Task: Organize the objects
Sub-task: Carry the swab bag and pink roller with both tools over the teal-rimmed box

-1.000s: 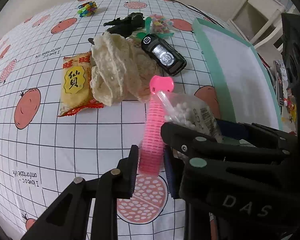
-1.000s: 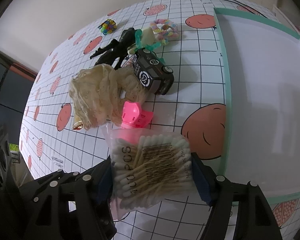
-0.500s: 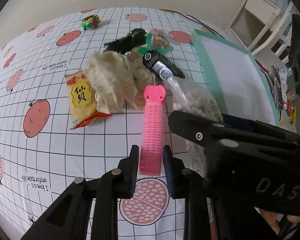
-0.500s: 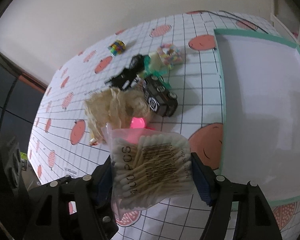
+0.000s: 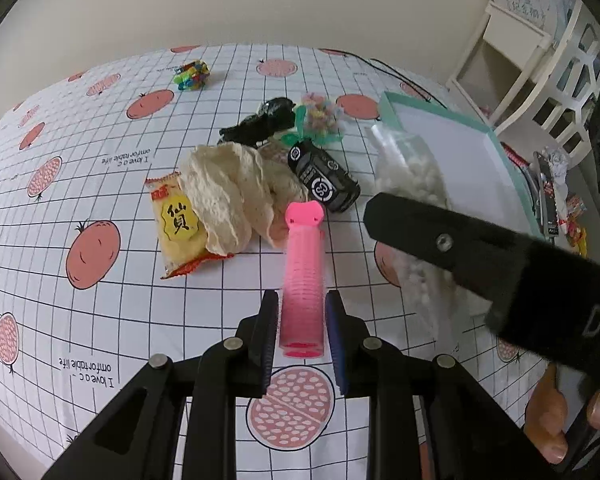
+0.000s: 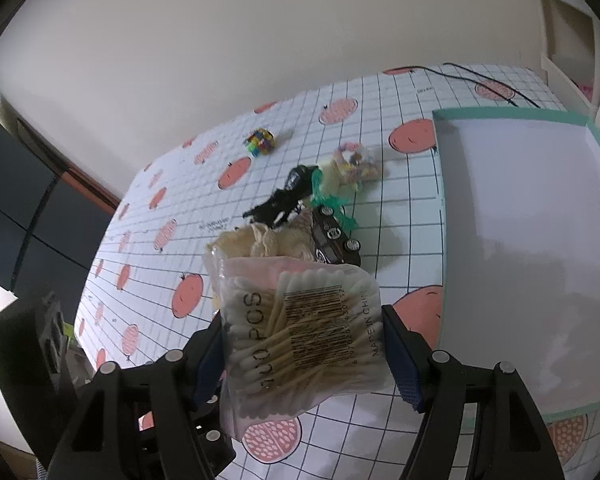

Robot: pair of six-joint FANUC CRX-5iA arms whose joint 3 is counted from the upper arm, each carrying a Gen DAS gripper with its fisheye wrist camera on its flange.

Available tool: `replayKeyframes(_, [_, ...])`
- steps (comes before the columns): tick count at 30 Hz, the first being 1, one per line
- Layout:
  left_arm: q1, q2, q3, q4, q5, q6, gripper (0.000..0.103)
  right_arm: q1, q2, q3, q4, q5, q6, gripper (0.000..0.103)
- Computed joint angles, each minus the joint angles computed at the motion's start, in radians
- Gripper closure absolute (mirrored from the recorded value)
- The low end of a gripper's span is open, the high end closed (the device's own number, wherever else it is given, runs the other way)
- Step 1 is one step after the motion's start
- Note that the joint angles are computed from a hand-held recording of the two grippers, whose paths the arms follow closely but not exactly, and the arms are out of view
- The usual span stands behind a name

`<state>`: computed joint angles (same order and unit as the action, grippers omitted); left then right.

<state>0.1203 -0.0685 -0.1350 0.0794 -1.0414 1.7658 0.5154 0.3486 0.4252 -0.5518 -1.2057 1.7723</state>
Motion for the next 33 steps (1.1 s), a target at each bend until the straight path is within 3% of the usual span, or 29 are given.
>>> replayKeyframes(11, [0.007, -0.035, -0.008, -0.008, 0.029, 0.012, 0.079, -0.031, -0.036, -0.018, -0.077, 0.045, 0.048, 0.03])
replayKeyframes(27, [0.05, -0.11, -0.043, 0.01, 0.091, 0.051, 0.079, -0.032, -0.031, -0.018, -0.053, 0.056, 0.018, 0.03])
replayKeyframes(33, [0.025, -0.125, -0.027, -0.049, 0.13, 0.098, 0.079, -0.028, -0.025, -0.017, -0.02, 0.07, 0.003, 0.03])
